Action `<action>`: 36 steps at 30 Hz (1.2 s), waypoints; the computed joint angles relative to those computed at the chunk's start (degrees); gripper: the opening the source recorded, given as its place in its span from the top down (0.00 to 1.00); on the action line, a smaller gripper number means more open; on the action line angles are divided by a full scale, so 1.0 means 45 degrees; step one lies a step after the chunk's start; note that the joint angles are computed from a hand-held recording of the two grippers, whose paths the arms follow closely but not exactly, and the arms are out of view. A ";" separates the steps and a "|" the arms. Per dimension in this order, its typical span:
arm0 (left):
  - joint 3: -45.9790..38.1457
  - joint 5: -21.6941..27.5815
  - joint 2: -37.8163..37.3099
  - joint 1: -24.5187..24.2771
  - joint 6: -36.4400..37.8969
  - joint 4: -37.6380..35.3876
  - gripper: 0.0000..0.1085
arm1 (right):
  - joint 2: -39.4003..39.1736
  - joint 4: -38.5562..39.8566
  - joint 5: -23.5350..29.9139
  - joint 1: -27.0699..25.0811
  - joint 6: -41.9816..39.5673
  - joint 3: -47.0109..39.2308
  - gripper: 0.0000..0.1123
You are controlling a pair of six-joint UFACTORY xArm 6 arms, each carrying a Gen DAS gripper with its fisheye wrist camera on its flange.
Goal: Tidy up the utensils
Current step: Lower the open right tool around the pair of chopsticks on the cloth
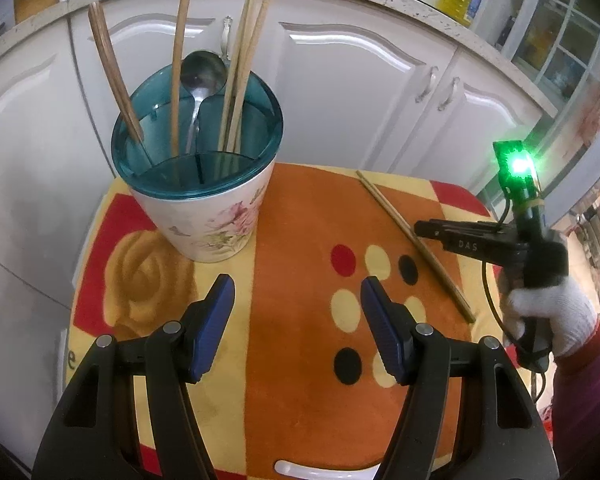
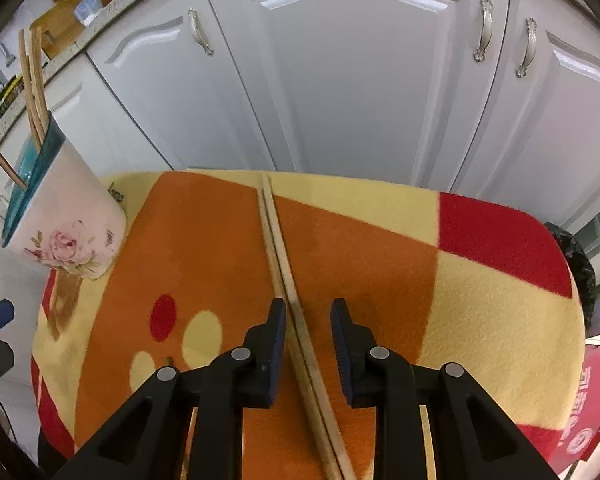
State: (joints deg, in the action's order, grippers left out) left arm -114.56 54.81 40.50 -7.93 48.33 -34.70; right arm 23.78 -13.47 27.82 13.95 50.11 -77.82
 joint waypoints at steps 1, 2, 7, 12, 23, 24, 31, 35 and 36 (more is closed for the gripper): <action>-0.0091 0.0057 0.0055 0.0006 -0.0109 0.0013 0.40 | 0.0030 0.0064 0.0045 -0.0005 -0.0115 -0.0051 0.79; -0.0112 0.0072 0.0067 0.0009 -0.0160 0.0004 0.40 | 0.0048 0.0188 0.0041 -0.0001 -0.0282 -0.0059 0.79; -0.0294 0.0116 0.0186 -0.0012 -0.0283 0.0169 0.40 | 0.0382 0.0153 0.0140 0.0054 -0.0391 -0.0293 0.79; -0.0554 0.0220 0.0364 0.0020 -0.0450 0.0232 0.40 | 0.0406 0.0306 -0.0027 -0.0003 -0.0332 -0.0355 0.79; -0.0973 0.0546 0.0729 -0.0005 -0.0695 0.0367 0.40 | 0.0478 0.0866 -0.0106 -0.0070 -0.0839 -0.0381 0.79; -0.1005 0.0571 0.0744 -0.0009 -0.0684 0.0390 0.40 | 0.0470 0.0931 -0.0109 -0.0082 -0.0873 -0.0386 0.79; -0.1473 0.0788 0.1111 -0.0063 -0.0913 0.0545 0.40 | 0.0222 0.1305 -0.0561 -0.0212 -0.0944 -0.0075 0.79; -0.1448 0.0817 0.1146 -0.0104 -0.0909 0.0623 0.40 | 0.0604 0.1443 -0.0384 -0.0203 -0.1385 -0.0404 0.79; -0.1415 0.0806 0.1134 -0.0115 -0.0896 0.0641 0.40 | 0.0641 0.1287 -0.0326 -0.0214 -0.1326 -0.0463 0.79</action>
State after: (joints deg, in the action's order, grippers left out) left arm -120.93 58.44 45.60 -8.45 44.29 -31.81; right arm 26.67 -7.68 26.36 12.99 44.14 -79.90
